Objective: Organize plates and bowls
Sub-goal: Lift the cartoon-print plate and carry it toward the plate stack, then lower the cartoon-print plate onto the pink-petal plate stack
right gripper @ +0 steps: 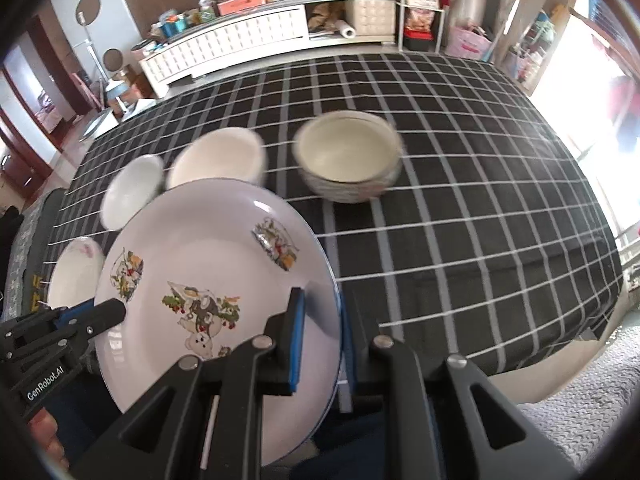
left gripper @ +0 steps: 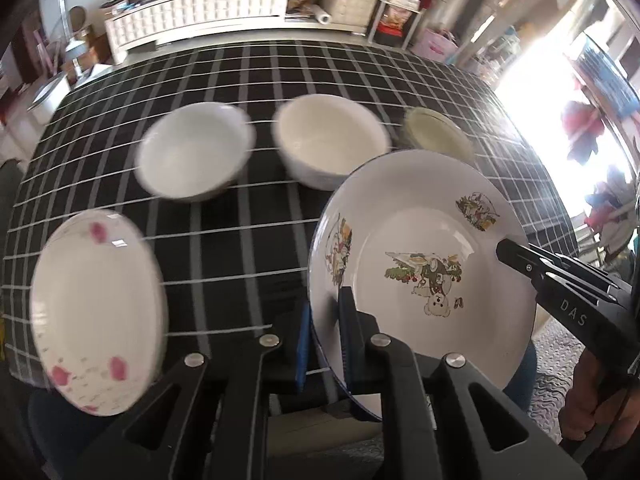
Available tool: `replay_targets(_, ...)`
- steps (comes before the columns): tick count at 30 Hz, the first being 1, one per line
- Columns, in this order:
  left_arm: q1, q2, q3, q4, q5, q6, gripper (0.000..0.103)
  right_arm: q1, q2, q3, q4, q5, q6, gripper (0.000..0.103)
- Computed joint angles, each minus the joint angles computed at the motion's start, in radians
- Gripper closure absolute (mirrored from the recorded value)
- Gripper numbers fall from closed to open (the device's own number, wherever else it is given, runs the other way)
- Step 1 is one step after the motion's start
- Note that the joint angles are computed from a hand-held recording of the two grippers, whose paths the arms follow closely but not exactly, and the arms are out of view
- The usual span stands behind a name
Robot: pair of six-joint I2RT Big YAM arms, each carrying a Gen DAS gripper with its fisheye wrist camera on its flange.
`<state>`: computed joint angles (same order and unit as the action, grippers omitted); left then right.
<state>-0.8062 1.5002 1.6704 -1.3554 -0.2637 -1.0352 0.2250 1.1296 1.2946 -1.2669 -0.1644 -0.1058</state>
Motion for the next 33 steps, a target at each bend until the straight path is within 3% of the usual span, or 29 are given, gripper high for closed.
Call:
replay_targets(10,0.041,-0.233,-0.202,-0.047,-0.049,-0.093,0.092,0.23,0.013,0.02,0.006,0.03,0.107,0.082)
replay_targets(20,0.074,-0.457,-0.381,-0.137,-0.072,-0.21,0.092,0.473,0.098,0.054,0.031,0.09,0.175,0.082)
replay_targets(24,0.09,-0.527,-0.441,-0.176,-0.072,-0.251,0.092,0.535,0.13,0.061,0.032,0.099,0.186,0.082)
replay_targets(33,0.133,-0.606,-0.533,-0.188,-0.039,-0.279,0.092,0.622,0.188,0.065,0.034,0.125,0.212,0.082)
